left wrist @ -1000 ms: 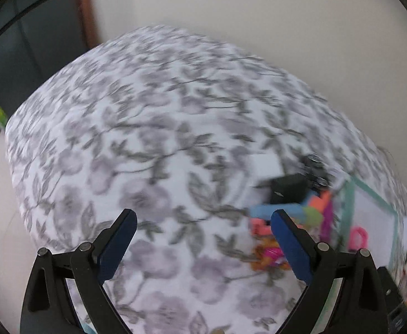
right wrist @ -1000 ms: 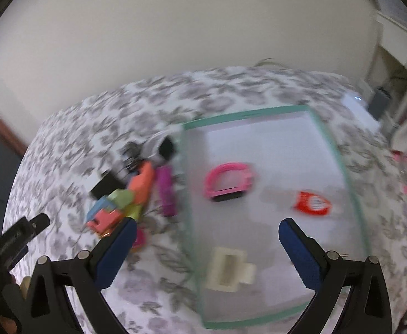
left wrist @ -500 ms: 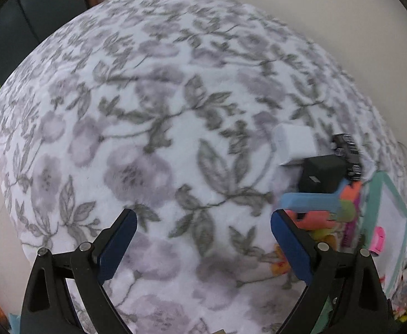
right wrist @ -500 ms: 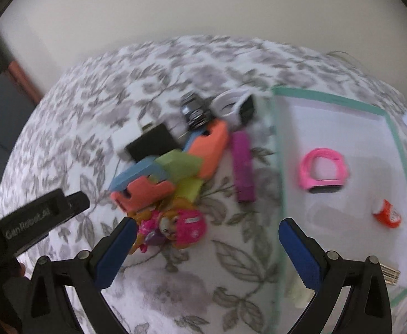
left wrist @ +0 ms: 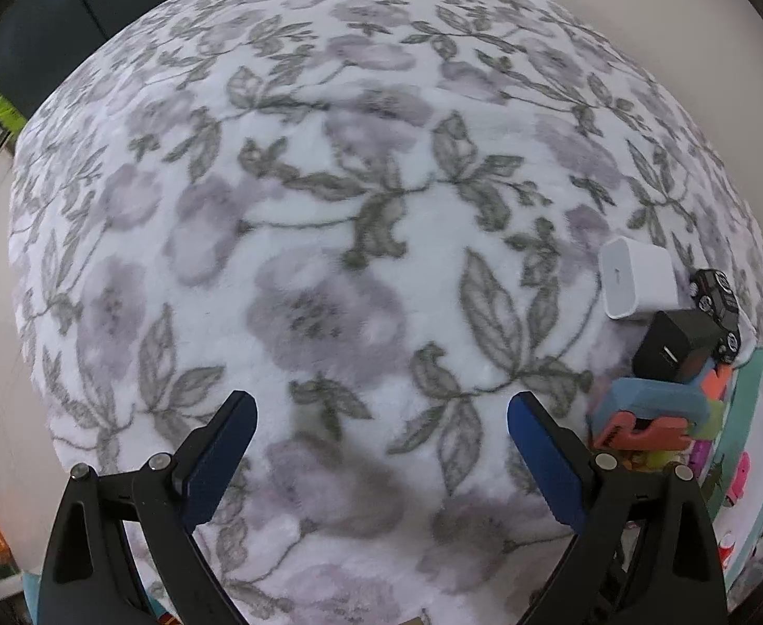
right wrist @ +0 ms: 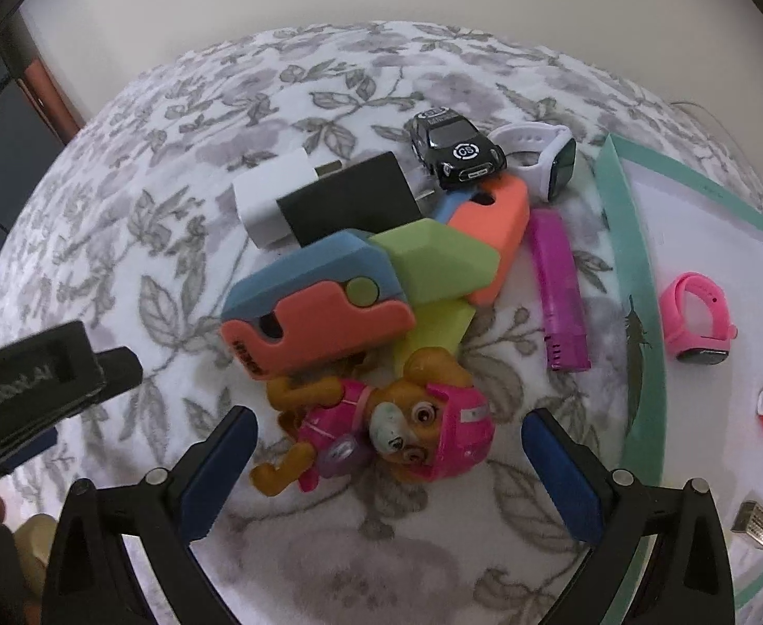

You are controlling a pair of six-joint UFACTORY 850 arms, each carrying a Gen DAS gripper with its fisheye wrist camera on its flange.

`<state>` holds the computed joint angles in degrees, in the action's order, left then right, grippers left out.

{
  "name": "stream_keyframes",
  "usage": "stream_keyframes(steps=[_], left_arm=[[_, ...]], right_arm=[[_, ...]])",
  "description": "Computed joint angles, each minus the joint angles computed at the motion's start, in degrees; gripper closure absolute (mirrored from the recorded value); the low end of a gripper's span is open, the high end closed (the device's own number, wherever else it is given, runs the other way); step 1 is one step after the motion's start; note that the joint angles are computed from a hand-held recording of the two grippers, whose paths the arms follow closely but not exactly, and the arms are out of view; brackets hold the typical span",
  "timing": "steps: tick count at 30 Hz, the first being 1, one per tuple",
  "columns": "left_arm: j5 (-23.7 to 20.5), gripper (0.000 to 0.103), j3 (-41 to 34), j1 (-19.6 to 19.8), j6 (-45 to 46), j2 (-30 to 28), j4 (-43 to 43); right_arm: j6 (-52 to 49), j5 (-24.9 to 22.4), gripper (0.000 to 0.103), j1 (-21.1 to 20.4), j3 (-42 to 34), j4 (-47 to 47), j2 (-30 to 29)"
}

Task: Organize rigid objects
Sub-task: 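Grasp the pink toy figure with the right tool while the left tool approaches the black box, then grasp the blue block with green tip with the left tool while the right tool holds the figure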

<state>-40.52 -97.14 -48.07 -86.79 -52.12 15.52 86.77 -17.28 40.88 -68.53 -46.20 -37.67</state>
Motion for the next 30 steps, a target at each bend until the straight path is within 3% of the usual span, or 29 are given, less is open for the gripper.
stream_keyframes(steps=[5, 14, 15, 17, 25, 28, 30], left_arm=[[1.27, 0.006, -2.11, -0.19, 2.03, -1.22, 0.91], [6.37, 0.006, -5.34, -0.52, 4.84, -3.05, -0.45], [6.78, 0.006, -5.55, -0.60, 4.94, -3.20, -0.66], [7.77, 0.006, -5.66, -0.47, 5.21, -3.39, -1.16], [8.81, 0.006, -10.25, -0.90, 7.69, -6.27, -2.35], [8.32, 0.006, -12.98, -1.03, 8.77, -7.83, -1.42], [7.78, 0.006, -14.10, -1.24, 9.77, -8.46, -0.84]], right_arm=[[0.43, 1.40, 0.026, -0.94, 1.13, 0.49, 0.88], [-4.34, 3.69, 0.026, -3.06, 3.27, 6.01, 2.72], [-3.38, 3.78, 0.031, -3.32, 3.74, 5.30, 3.31], [-2.13, 3.97, 0.031, -3.87, 4.48, 4.35, 4.31], [-0.76, 5.22, 0.031, -6.38, 6.82, 5.04, 7.25], [4.38, 8.51, 0.031, -7.75, 10.25, 1.81, 10.59], [7.13, 5.41, 0.031, -7.53, 10.40, -0.83, 11.48]])
